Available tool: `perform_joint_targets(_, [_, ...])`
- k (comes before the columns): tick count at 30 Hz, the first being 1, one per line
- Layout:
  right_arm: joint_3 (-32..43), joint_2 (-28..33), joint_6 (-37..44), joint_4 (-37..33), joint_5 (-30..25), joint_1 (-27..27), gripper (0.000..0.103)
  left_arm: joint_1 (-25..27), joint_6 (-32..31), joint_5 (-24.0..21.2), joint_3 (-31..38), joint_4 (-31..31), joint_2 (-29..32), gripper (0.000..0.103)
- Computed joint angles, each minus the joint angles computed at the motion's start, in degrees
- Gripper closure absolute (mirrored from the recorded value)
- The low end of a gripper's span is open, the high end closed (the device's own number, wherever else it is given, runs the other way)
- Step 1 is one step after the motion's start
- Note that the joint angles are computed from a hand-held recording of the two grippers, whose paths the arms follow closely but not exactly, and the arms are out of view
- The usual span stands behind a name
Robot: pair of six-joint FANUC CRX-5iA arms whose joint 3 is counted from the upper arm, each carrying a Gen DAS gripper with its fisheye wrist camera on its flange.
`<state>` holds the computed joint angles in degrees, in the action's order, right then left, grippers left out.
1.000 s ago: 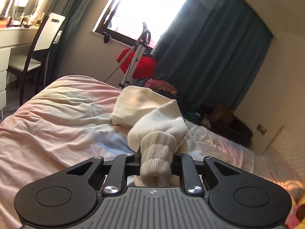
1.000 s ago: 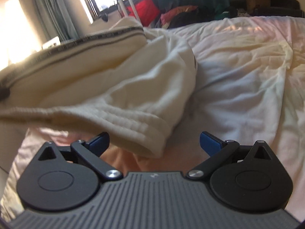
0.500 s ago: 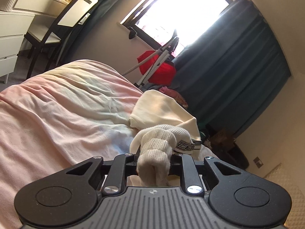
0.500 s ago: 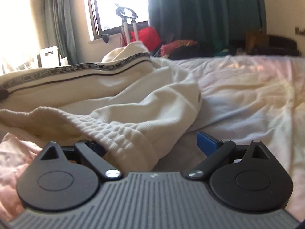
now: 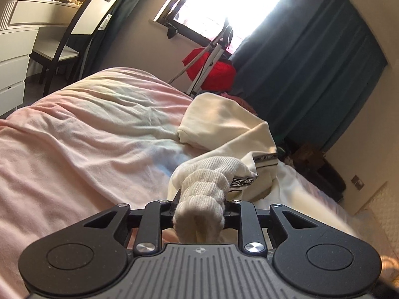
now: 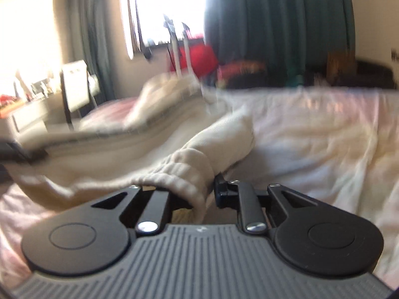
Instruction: Fold clothes
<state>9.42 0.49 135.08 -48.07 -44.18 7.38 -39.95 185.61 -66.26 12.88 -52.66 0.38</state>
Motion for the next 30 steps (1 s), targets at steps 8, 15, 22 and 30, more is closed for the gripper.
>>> perform_joint_targets(8, [3.02,2.14,4.38,11.86,-10.0,2.96,0.084,1.78,-11.81,-10.08,5.62,5.89,5.96,0.068])
perform_joint_targets(15, [4.1,0.97,9.21,8.85,-14.81,1.04,0.07,2.5,-12.1,-12.15,5.19,8.92,4.94,0.061])
perform_joint_targets(22, [15.82,8.94,-3.73,-10.58,-32.01,-12.18,0.034,-2.4,-20.18,-16.96,10.65,6.99,6.58,0.045])
perform_joint_targets(30, [18.44,13.94,-26.34,-3.59,-30.7,-10.29,0.032,-5.87,-38.31,-25.87,20.65,0.73,14.8,0.035])
